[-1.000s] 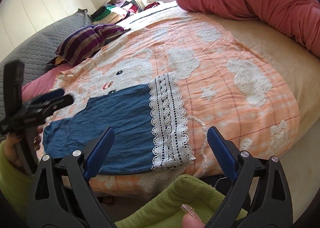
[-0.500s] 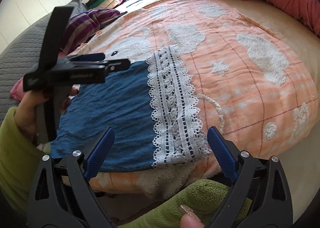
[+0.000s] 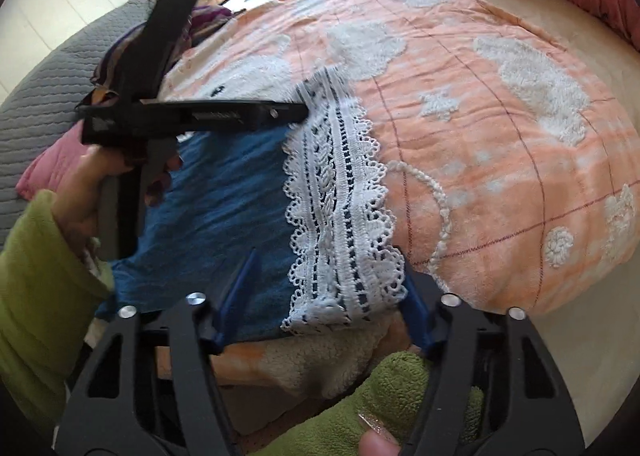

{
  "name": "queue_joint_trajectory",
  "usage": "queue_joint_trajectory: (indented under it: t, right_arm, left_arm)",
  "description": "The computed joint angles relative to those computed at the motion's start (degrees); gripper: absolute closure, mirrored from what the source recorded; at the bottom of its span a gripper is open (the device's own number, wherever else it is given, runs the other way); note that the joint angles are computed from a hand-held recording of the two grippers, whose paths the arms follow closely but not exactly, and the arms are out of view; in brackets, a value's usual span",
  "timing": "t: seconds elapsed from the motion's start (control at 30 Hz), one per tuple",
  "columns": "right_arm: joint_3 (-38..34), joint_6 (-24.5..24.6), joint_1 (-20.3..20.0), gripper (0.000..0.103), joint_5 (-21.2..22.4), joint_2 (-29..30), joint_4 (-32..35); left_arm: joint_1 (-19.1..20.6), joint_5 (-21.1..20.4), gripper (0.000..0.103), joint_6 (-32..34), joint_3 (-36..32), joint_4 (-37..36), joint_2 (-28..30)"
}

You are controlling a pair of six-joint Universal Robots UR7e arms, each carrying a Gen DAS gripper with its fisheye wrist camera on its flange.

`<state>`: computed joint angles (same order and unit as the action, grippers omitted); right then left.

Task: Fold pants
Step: 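Move the right gripper to the white lace strip edge and grasp it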

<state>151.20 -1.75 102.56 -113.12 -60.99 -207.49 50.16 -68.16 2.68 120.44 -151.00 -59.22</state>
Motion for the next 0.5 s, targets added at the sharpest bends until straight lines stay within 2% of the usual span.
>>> queue_joint_trajectory:
  t: [0.33, 0.37, 0.43, 0.47, 0.5]
  right_arm:
    - [-0.73, 0.31, -2.31, 0.052, 3.17, 0.2, 0.1]
    - [-0.64, 0.3, -2.38, 0.057, 3.2, 0.2, -0.14]
    - [-0.65, 0.14, -1.99, 0.065, 2.44, 0.75, -1.13]
    - [-0.73, -0.13, -1.71, 0.078, 2.18, 1.05, -1.41]
    - [-0.74, -0.53, -1.95, 0.086, 2.88, 1.04, -1.17]
  left_arm:
    - [0.56, -0.91, 0.049, -0.7, 0.22, -2.03, 0.57]
    - [0.39, -0.65, 0.051, -0.88, 0.43, -2.45, 0.61]
    - [-0.22, -0.24, 0.064, -0.34, 1.21, -3.64, 0.49]
    - [-0.91, 0.8, 0.066, 0.02, 1.68, -4.23, 0.5]
    - [-1.94, 2.29, 0.07, 0.14, 2.15, -4.5, 0.63]
